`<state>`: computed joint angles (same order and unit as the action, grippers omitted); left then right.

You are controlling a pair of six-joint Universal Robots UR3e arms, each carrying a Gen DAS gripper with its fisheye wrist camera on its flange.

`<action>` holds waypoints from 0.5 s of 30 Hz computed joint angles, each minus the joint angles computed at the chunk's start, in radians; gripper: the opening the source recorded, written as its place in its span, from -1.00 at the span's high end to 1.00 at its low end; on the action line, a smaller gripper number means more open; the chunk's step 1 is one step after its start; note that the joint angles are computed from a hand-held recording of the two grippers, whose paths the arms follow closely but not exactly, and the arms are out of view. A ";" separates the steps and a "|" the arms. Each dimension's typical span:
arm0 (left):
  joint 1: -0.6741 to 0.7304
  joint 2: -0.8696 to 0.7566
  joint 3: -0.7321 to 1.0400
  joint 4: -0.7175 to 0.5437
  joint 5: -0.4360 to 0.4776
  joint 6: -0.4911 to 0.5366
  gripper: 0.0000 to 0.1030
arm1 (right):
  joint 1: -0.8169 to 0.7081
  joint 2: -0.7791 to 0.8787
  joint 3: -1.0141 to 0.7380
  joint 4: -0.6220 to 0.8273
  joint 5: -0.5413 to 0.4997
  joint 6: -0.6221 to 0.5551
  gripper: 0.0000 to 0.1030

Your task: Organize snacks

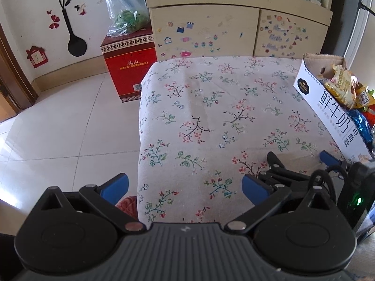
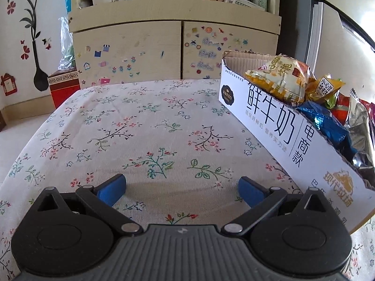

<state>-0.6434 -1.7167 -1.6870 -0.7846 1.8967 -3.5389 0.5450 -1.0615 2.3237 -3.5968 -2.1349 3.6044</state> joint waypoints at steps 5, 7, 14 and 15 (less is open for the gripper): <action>0.029 0.004 0.003 -0.004 -0.022 0.019 -0.99 | 0.006 0.000 -0.002 0.005 -0.005 0.005 -1.00; 0.044 -0.001 0.015 -0.014 -0.035 0.026 -0.99 | 0.009 -0.001 -0.001 0.005 -0.006 0.008 -1.00; 0.057 -0.061 0.109 -0.035 -0.009 0.101 -0.99 | 0.007 -0.001 -0.001 0.006 -0.006 0.005 -1.00; 0.056 -0.076 0.131 -0.043 0.001 0.116 -0.99 | 0.006 -0.001 -0.001 0.005 -0.005 0.005 -1.00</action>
